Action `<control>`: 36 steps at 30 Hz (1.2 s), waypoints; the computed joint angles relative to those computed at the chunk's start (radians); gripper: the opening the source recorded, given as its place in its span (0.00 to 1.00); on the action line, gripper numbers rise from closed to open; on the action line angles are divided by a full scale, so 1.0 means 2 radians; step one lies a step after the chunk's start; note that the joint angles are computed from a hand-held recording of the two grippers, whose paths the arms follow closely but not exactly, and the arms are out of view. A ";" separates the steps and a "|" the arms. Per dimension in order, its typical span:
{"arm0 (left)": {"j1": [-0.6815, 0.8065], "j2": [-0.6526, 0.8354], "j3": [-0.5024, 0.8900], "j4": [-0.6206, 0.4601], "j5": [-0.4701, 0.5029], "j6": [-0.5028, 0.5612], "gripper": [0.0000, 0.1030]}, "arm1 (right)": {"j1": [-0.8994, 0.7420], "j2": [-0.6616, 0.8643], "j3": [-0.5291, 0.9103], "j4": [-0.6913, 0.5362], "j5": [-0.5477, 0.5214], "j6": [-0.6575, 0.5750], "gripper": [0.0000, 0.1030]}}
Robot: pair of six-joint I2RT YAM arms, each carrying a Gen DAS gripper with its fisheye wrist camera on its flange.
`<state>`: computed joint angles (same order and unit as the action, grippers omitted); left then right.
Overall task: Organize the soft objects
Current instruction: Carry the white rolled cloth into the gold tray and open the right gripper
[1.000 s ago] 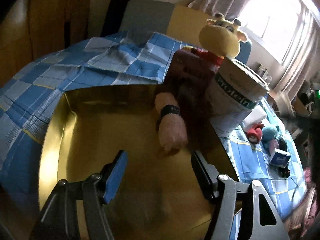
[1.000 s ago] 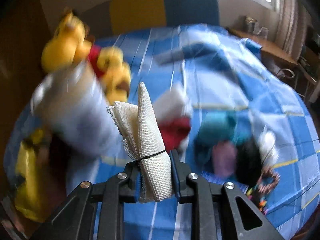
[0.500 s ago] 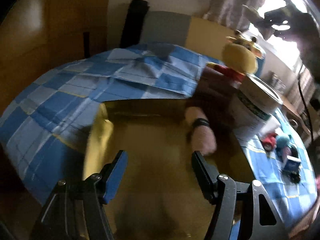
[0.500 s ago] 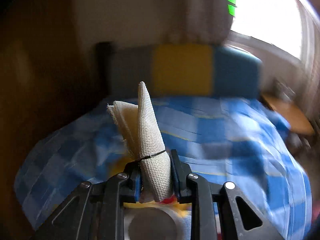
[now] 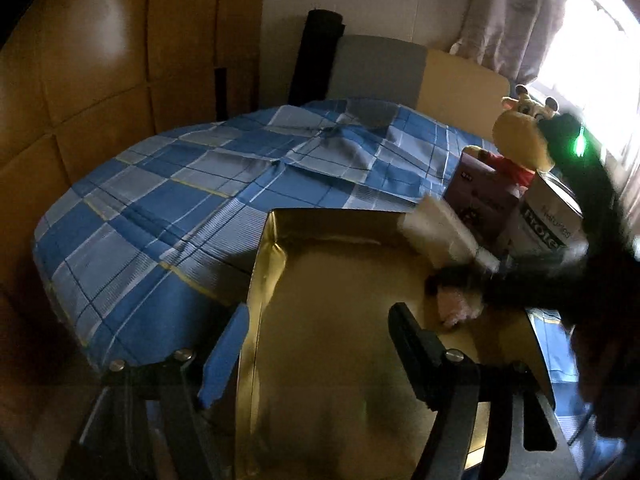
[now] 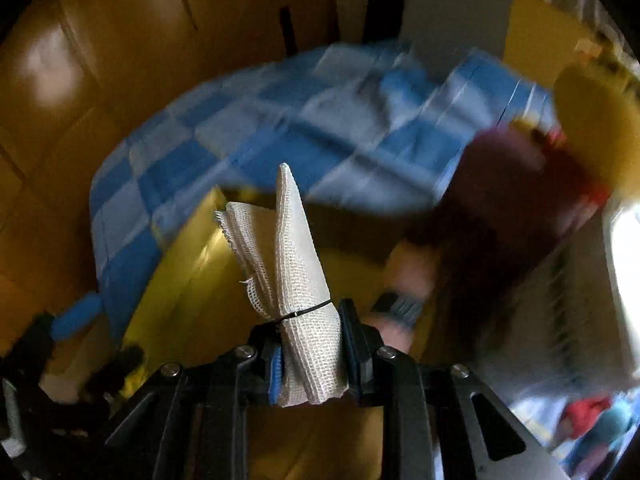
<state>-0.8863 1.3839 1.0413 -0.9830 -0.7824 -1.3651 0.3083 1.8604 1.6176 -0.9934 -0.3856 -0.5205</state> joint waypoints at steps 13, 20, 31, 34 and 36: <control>-0.029 0.020 0.023 -0.022 -0.012 -0.019 0.72 | -0.003 -0.033 -0.122 0.057 0.045 0.005 0.29; -0.044 0.030 0.039 -0.035 -0.020 -0.025 0.73 | -0.028 -0.056 -0.139 0.065 0.018 0.015 0.39; -0.063 0.057 0.069 -0.040 -0.028 -0.015 0.73 | -0.085 -0.131 -0.178 0.086 -0.029 0.004 0.40; -0.067 0.066 0.077 -0.037 -0.027 -0.007 0.73 | -0.101 -0.142 -0.183 0.087 -0.037 0.002 0.40; -0.069 0.072 0.083 -0.036 -0.026 -0.003 0.73 | -0.112 -0.147 -0.186 0.086 -0.044 -0.001 0.40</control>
